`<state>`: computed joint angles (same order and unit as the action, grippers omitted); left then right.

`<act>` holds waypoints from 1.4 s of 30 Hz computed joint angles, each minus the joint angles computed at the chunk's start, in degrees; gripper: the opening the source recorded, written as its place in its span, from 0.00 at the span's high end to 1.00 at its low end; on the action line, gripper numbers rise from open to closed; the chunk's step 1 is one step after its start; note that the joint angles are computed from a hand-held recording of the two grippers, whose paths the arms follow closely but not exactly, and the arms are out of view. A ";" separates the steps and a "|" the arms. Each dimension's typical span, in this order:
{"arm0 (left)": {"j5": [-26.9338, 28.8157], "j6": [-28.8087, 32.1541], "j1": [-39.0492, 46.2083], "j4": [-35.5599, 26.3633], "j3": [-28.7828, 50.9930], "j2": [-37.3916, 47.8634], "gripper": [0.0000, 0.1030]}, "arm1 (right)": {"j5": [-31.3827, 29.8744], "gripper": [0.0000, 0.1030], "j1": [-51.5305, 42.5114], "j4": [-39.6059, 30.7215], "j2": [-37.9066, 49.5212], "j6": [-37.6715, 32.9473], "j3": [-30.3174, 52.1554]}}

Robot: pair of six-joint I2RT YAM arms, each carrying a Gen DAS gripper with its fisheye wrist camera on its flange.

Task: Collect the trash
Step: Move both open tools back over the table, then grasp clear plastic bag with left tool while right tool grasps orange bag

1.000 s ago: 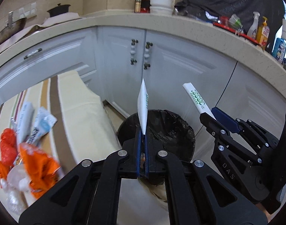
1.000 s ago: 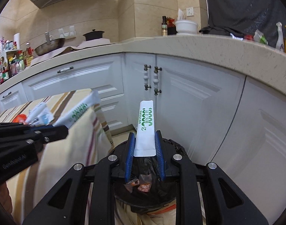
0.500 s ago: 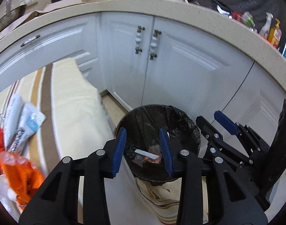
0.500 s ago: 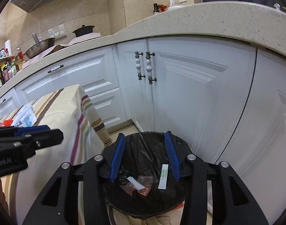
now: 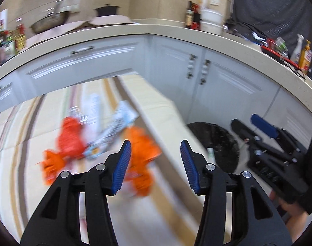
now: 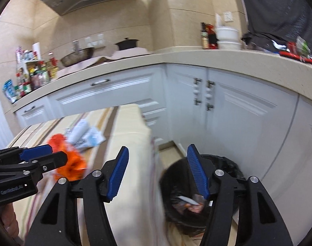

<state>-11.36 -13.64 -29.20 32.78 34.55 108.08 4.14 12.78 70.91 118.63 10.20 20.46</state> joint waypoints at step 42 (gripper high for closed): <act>8.98 6.90 21.55 22.52 -21.59 -0.57 0.60 | 7.03 0.42 19.99 -15.54 3.20 5.07 11.83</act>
<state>-2.39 -6.74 -7.65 55.30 12.96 107.52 11.18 32.77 55.37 121.83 15.27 32.28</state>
